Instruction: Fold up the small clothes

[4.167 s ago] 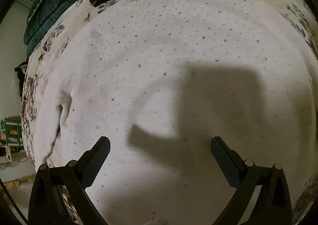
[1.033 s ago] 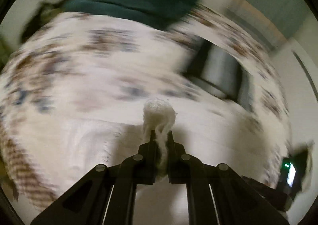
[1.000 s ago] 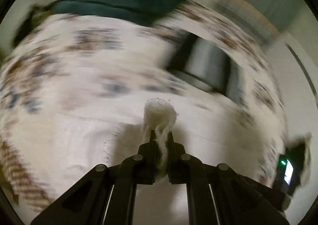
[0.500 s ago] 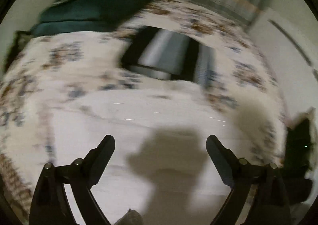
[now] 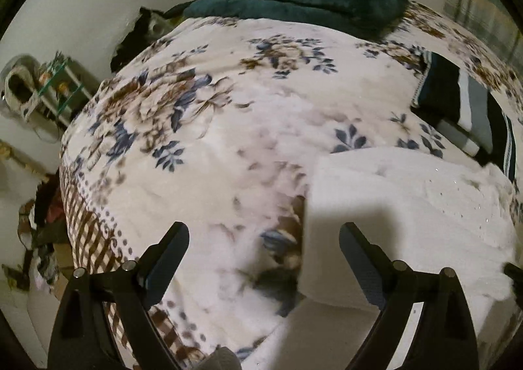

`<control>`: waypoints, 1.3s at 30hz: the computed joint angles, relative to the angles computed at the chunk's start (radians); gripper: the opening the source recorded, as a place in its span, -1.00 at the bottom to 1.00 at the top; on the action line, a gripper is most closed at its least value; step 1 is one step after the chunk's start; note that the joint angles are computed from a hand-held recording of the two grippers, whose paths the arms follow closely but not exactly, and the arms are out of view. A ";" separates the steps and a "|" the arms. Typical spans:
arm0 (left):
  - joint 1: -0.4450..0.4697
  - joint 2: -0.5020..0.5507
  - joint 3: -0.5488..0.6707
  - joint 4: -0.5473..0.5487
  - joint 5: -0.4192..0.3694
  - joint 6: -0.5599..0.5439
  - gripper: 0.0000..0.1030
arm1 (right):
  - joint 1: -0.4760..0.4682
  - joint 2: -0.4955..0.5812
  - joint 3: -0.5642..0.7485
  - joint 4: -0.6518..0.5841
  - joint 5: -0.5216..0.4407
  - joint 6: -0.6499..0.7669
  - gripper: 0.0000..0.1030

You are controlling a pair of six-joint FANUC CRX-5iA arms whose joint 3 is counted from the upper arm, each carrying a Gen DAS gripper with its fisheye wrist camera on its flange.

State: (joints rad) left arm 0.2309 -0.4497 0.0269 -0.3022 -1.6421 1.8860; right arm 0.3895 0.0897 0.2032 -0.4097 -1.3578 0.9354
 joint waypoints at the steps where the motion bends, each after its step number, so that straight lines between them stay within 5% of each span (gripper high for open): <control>1: 0.006 0.003 -0.004 0.010 0.006 0.003 0.82 | 0.007 -0.015 0.001 0.032 0.012 -0.016 -0.83; 6: 0.013 0.054 -0.012 0.098 0.060 0.002 0.82 | -0.047 -0.108 -0.031 0.147 -0.059 -0.051 -0.83; 16: -0.129 0.277 0.049 0.098 0.158 -0.067 0.82 | -0.102 -0.068 -0.091 0.256 -0.141 -0.018 -0.81; 19: -0.141 0.275 0.056 0.104 0.171 -0.099 0.82 | -0.081 -0.037 -0.075 0.308 -0.192 -0.058 -0.46; 21: -0.159 0.264 0.057 0.099 0.177 -0.123 0.82 | -0.049 -0.068 -0.091 0.379 -0.171 -0.097 -0.03; 23: -0.192 0.260 0.054 0.076 0.181 -0.144 0.82 | -0.008 -0.111 -0.122 0.432 -0.125 -0.115 0.05; 28: -0.238 0.311 0.022 0.025 0.167 -0.211 0.83 | 0.033 -0.089 -0.119 0.331 -0.112 0.028 0.05; 33: -0.171 0.278 -0.044 0.083 0.222 -0.259 0.86 | 0.017 -0.006 -0.111 0.328 -0.178 0.045 0.07; 39: -0.230 0.186 0.036 0.038 0.129 -0.172 0.84 | -0.071 -0.011 0.055 0.281 -0.324 0.173 0.14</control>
